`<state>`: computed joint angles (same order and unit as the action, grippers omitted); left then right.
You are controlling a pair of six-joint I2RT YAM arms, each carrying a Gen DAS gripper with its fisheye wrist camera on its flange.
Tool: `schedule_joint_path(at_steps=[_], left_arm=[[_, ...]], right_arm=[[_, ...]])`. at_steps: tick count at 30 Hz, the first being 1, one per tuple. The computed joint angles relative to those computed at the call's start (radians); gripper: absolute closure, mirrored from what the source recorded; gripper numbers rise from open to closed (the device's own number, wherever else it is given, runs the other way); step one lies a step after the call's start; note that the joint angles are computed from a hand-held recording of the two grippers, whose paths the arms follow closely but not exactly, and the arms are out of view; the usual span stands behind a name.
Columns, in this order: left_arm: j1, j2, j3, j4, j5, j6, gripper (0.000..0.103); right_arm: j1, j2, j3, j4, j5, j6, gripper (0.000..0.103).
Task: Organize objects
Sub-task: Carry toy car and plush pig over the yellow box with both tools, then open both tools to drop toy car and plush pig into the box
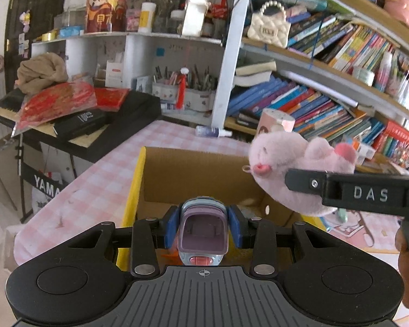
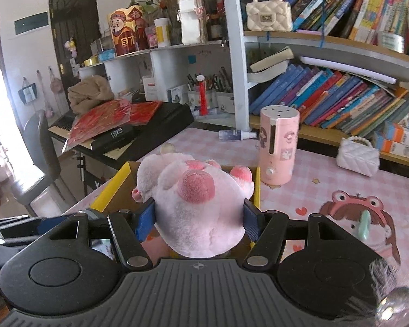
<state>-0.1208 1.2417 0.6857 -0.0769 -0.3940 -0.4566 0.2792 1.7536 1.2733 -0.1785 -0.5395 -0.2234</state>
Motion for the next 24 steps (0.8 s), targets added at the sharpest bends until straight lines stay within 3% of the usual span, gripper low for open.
schedule_joint_path(at_steps=[13,24], left_arm=[[0.028,0.238,0.121,-0.007,0.032,-0.001,0.066],[0.029,0.320,0.157,0.019,0.037,0.033,0.066]], right_arm=[[0.070,0.251,0.297,-0.169,-0.006,-0.101,0.041],[0.119,0.460,0.584,-0.382,0.014,-0.209,0.041]])
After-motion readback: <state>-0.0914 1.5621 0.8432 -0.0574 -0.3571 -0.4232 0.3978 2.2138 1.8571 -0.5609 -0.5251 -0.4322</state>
